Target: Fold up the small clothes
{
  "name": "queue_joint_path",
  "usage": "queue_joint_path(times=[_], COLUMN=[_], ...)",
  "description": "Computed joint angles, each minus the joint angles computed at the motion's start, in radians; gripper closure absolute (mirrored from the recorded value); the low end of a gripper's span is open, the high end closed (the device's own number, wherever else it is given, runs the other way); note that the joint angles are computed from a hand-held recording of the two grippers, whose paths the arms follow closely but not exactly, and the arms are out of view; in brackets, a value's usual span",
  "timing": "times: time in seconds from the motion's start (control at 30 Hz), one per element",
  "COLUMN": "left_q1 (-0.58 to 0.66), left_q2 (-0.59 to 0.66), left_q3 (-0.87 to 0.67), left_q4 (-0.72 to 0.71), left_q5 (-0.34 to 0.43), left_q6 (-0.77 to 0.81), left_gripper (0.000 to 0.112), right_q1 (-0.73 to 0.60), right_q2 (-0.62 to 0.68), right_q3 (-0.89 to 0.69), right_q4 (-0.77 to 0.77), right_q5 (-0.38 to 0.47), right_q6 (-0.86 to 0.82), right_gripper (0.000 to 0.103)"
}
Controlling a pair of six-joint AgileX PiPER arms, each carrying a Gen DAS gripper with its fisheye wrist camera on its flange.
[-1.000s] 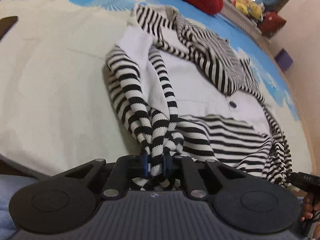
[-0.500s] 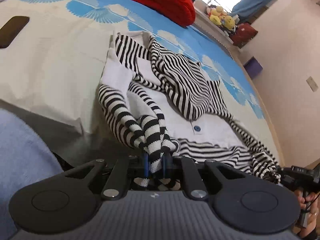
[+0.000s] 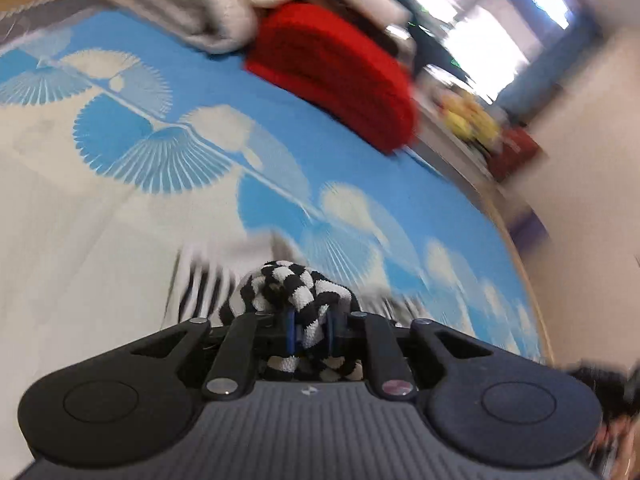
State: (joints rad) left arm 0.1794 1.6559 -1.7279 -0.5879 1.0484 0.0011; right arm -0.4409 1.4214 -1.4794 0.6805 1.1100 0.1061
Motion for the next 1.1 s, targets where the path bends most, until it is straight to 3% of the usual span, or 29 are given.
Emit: queue_joint_path(times=[0.03, 0.07, 0.1, 0.17, 0.23, 0.33, 0.47, 0.53, 0.67, 0.77, 0.97, 1.03, 1.07, 1.1], left_q1=[-0.025, -0.043, -0.058, -0.078, -0.062, -0.004, 0.044, 0.057, 0.04, 0.022, -0.002, -0.009, -0.015, -0.023], left_q2=[0.091, 0.172, 0.213, 0.279, 0.3, 0.265, 0.13, 0.07, 0.098, 0.199, 0.445, 0.482, 0.493, 0.505], left_q3=[-0.076, -0.134, -0.152, -0.214, -0.221, -0.155, 0.031, 0.123, 0.12, 0.012, -0.287, -0.304, -0.315, -0.34], left_q4=[0.019, 0.029, 0.051, 0.166, 0.17, 0.095, 0.078, 0.037, 0.008, -0.02, -0.114, -0.155, -0.161, -0.145], left_q5=[-0.045, -0.104, -0.169, -0.212, -0.227, -0.192, -0.167, -0.206, -0.238, -0.208, -0.101, -0.08, -0.066, -0.046], left_q6=[-0.038, -0.073, -0.119, -0.253, -0.26, -0.162, -0.124, -0.072, 0.014, 0.078, 0.099, 0.087, 0.107, 0.117], left_gripper=[0.086, 0.072, 0.037, 0.012, 0.011, 0.011, 0.011, 0.011, 0.011, 0.011, 0.011, 0.02, 0.057, 0.102], right_q1=[0.061, 0.123, 0.178, 0.218, 0.214, 0.175, 0.184, 0.175, 0.202, 0.246, 0.282, 0.301, 0.307, 0.307], right_q2=[0.085, 0.161, 0.221, 0.283, 0.25, 0.131, 0.052, 0.066, 0.119, 0.221, 0.457, 0.483, 0.485, 0.488], right_q3=[-0.037, -0.073, -0.099, -0.104, 0.001, 0.237, 0.368, 0.349, 0.322, 0.221, -0.047, -0.058, -0.046, -0.053], right_q4=[-0.039, -0.108, -0.207, -0.285, -0.203, 0.019, -0.041, 0.009, 0.133, 0.044, -0.115, -0.131, -0.105, -0.089], right_q5=[-0.083, -0.178, -0.257, -0.316, -0.392, -0.52, -0.654, -0.649, -0.72, -0.747, -0.619, -0.631, -0.651, -0.638], right_q6=[0.067, 0.147, 0.242, 0.334, 0.285, 0.031, -0.045, -0.171, -0.41, -0.419, -0.353, -0.356, -0.4, -0.42], right_gripper=[0.086, 0.073, 0.045, 0.028, 0.029, 0.028, 0.026, 0.026, 0.023, 0.021, 0.02, 0.021, 0.03, 0.068])
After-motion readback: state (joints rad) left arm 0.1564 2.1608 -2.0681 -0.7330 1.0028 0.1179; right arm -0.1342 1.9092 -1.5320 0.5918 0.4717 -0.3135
